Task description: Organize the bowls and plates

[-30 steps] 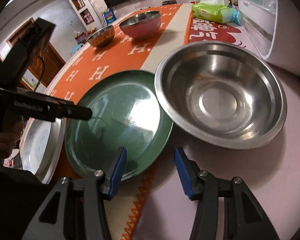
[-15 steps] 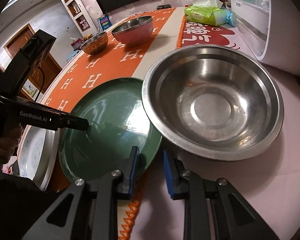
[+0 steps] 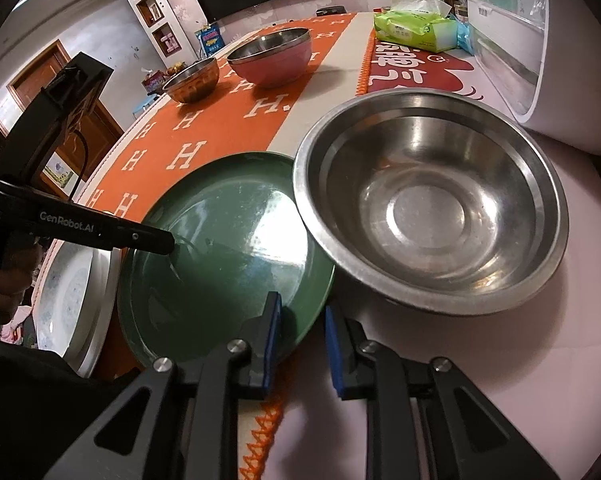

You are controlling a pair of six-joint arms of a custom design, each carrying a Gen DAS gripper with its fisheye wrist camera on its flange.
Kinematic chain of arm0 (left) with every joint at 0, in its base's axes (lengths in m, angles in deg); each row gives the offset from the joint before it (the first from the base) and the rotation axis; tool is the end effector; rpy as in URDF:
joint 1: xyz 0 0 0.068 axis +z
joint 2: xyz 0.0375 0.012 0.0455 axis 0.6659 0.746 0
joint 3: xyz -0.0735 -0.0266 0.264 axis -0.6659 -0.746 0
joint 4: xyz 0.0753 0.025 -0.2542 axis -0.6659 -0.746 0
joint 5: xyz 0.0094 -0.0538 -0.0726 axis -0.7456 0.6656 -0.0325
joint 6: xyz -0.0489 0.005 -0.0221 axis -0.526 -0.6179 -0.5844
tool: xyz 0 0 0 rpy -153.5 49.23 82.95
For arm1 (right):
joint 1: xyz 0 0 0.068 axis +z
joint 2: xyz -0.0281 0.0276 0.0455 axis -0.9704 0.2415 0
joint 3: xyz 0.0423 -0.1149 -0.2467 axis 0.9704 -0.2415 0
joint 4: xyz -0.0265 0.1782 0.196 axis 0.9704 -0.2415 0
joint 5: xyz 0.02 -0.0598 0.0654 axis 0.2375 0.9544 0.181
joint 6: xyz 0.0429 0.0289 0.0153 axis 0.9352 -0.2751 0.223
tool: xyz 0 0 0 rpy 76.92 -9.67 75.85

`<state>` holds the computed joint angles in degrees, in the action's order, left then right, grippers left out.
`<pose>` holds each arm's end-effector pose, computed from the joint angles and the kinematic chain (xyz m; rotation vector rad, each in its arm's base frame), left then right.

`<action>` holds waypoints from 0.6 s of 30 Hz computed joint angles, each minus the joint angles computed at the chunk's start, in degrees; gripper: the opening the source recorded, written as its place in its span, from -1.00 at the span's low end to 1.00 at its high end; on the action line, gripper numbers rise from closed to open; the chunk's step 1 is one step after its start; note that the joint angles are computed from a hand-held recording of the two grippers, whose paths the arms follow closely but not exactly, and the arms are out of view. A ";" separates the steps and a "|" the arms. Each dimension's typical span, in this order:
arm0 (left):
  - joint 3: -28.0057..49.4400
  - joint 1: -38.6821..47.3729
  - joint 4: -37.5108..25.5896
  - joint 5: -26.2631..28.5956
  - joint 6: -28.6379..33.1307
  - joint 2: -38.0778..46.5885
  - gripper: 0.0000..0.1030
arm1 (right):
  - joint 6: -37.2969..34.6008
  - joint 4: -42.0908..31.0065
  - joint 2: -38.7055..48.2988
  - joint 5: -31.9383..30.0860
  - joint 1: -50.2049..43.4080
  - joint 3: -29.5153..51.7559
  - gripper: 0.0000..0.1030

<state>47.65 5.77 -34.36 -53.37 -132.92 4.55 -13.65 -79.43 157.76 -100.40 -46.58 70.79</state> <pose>0.1831 -0.1335 0.1134 -0.7888 2.9235 -0.2329 0.2266 0.1443 0.1269 -1.1245 2.4707 0.6349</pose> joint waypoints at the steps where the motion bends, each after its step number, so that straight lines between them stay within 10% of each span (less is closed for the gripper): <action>1: 0.00 -0.60 -0.08 0.11 -0.82 -0.16 -0.33 | -0.04 -0.05 -0.24 0.23 0.02 -0.15 -0.60; 18: -3.14 -13.79 -4.23 -3.54 -13.50 -10.81 -0.38 | 1.02 -0.25 -9.17 3.38 0.71 -4.05 -0.62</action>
<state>44.51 -8.02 -38.59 -56.91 -146.42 -6.26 -12.63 -79.68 148.59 -97.02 -45.88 66.75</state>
